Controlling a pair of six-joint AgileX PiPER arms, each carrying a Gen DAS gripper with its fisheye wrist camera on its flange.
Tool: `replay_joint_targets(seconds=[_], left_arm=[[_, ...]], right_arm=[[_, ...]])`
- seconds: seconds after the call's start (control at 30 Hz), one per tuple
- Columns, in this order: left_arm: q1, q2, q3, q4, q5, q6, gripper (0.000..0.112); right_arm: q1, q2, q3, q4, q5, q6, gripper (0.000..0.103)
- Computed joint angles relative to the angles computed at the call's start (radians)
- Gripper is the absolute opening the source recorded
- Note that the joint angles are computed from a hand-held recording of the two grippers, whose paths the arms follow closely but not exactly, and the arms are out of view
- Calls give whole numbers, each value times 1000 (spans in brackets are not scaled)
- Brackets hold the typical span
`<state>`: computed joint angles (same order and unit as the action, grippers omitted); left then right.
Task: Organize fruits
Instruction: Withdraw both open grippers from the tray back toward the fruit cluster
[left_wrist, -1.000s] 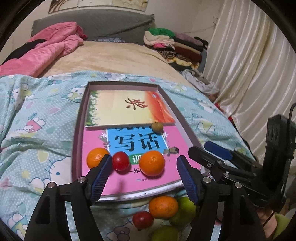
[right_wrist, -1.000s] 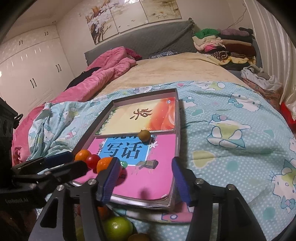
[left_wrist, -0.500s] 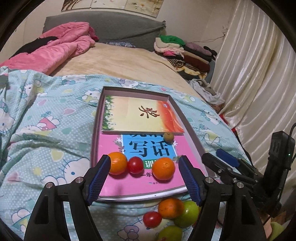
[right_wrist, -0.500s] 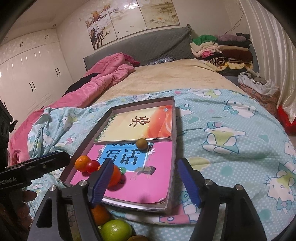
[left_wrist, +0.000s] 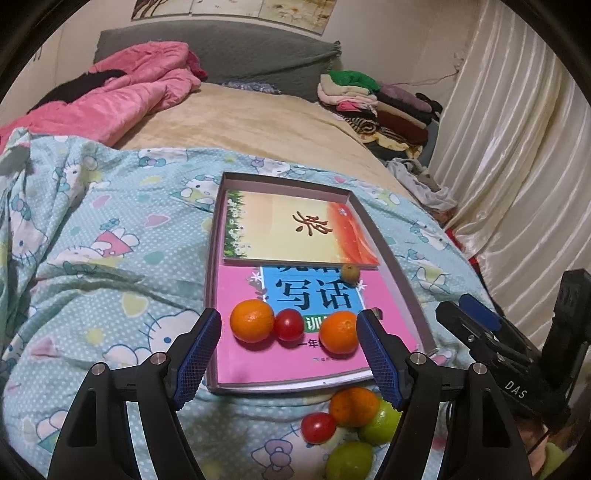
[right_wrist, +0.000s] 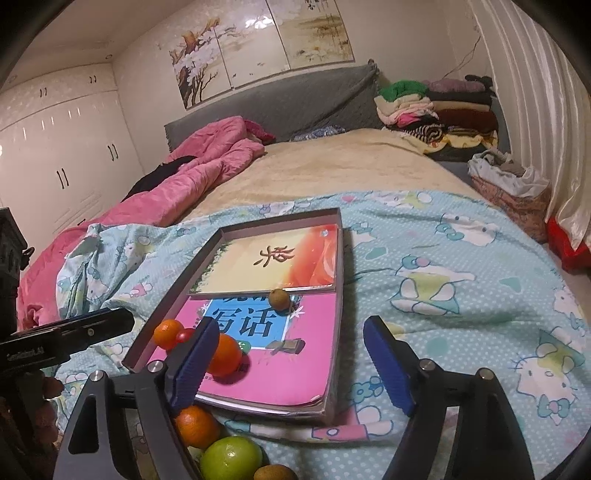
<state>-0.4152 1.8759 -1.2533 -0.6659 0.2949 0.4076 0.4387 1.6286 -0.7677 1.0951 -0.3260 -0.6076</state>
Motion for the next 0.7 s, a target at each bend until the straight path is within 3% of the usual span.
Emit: replay_joint_targets(seconds=[0.17, 0.3, 0.5, 0.7], left_arm=[[9, -23, 23, -21, -11, 23, 77], [31, -39, 41, -183, 18, 177, 77], [34, -69, 64, -214, 22, 211, 81], [33, -94, 88, -209, 22, 213, 81]], right_arm=[[26, -44, 37, 10, -45, 6, 84], [37, -70, 53, 49, -57, -17, 87], [72, -104, 68, 141, -94, -82, 88], [150, -132, 67, 294, -190, -215, 90]])
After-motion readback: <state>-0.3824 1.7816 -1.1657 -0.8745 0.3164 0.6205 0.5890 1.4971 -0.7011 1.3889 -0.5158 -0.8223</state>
